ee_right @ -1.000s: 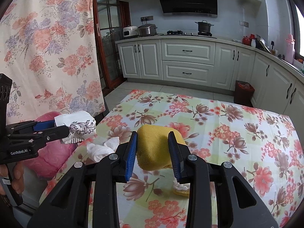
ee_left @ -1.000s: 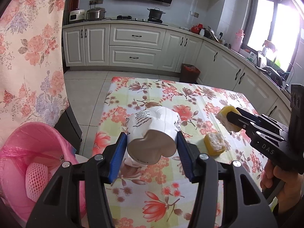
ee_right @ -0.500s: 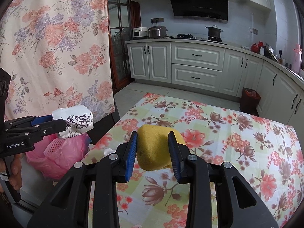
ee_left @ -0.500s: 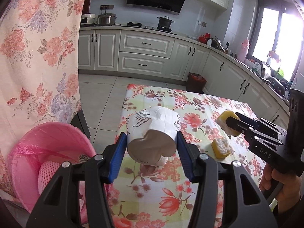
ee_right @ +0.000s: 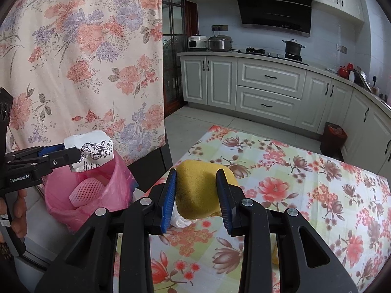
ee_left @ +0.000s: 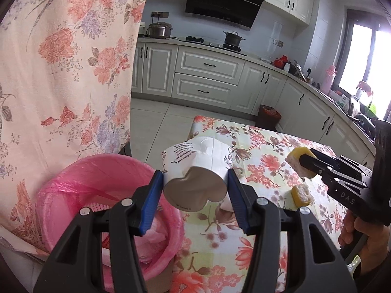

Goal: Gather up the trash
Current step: 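Carry the paper cup and sponge to the wastebasket and open both tools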

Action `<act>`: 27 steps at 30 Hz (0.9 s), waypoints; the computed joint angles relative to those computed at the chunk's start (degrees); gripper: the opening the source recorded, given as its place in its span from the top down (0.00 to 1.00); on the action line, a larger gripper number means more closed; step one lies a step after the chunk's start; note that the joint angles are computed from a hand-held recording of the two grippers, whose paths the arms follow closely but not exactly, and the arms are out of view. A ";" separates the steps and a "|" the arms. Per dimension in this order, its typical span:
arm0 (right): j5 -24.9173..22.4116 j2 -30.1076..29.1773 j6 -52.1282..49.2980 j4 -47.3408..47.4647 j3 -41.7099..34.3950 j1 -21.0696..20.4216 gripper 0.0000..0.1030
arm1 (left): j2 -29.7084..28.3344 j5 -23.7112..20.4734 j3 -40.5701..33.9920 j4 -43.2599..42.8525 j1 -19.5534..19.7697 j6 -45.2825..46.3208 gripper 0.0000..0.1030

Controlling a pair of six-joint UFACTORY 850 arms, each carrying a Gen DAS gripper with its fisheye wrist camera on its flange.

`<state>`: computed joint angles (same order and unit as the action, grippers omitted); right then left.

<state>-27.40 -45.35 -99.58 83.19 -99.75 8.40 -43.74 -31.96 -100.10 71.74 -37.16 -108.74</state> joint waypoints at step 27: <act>-2.18 0.19 2.93 -6.77 -1.56 10.02 0.69 | 12.54 -6.84 20.02 7.78 1.94 -18.17 0.50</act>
